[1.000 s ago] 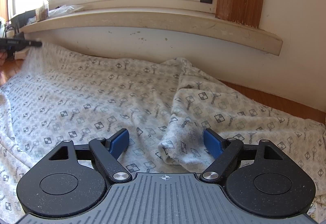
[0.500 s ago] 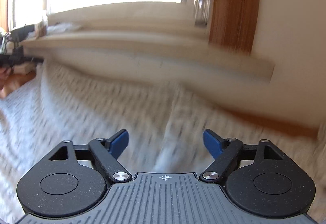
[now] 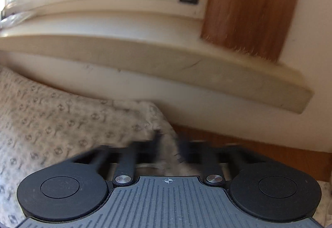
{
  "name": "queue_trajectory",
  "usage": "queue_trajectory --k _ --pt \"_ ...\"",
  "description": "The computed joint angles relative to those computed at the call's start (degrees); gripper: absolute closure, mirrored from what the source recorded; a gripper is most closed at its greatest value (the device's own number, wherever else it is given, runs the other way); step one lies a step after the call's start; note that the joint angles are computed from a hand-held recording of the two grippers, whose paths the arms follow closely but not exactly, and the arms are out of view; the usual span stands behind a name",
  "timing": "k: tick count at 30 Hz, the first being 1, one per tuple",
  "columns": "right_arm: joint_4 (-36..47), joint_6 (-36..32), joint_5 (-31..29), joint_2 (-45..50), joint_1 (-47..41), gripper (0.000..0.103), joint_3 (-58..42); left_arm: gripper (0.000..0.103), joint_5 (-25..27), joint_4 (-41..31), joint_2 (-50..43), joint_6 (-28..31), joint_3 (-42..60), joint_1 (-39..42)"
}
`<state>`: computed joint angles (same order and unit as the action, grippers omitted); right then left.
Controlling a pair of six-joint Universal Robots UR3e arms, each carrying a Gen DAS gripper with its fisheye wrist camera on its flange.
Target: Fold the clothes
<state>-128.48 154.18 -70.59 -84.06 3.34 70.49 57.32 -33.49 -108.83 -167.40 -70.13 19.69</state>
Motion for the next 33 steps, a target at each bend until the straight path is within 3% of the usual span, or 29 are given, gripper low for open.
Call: queue_trajectory --k 2,4,6,8,11,18,23,28,33 --pt "-13.8 2.9 -3.5 -3.0 0.7 0.095 7.9 0.065 0.2 0.1 -0.1 0.2 0.1 -0.1" --pt "-14.0 2.6 -2.6 -4.0 0.5 0.095 9.3 0.065 0.1 -0.1 -0.6 0.4 0.8 -0.3" --pt "-19.7 1.0 -6.3 -4.5 2.4 0.095 12.6 0.065 0.1 0.4 -0.9 0.2 1.1 -0.4" --pt "-18.3 0.4 -6.0 -4.4 2.5 0.095 12.2 0.083 -0.3 0.5 -1.2 0.0 1.3 -0.4" --pt "-19.4 -0.8 -6.9 -4.3 3.0 0.094 12.6 0.099 -1.2 1.5 -0.8 -0.5 0.3 0.2" --pt "-22.9 -2.8 -7.6 -8.7 1.7 0.096 16.5 0.102 1.6 4.2 0.7 -1.0 -1.8 0.6" --pt "-24.2 -2.0 -8.8 -10.0 1.8 0.096 17.5 0.102 -0.2 3.9 1.4 -0.4 -2.9 1.4" --pt "-26.0 -1.7 -10.9 -10.0 3.3 0.095 17.8 0.102 -2.6 7.5 2.0 -3.7 -3.9 2.4" --pt "-26.1 -2.2 -9.2 -14.3 0.6 0.095 20.7 0.102 0.4 12.8 4.5 -4.2 -5.8 0.7"
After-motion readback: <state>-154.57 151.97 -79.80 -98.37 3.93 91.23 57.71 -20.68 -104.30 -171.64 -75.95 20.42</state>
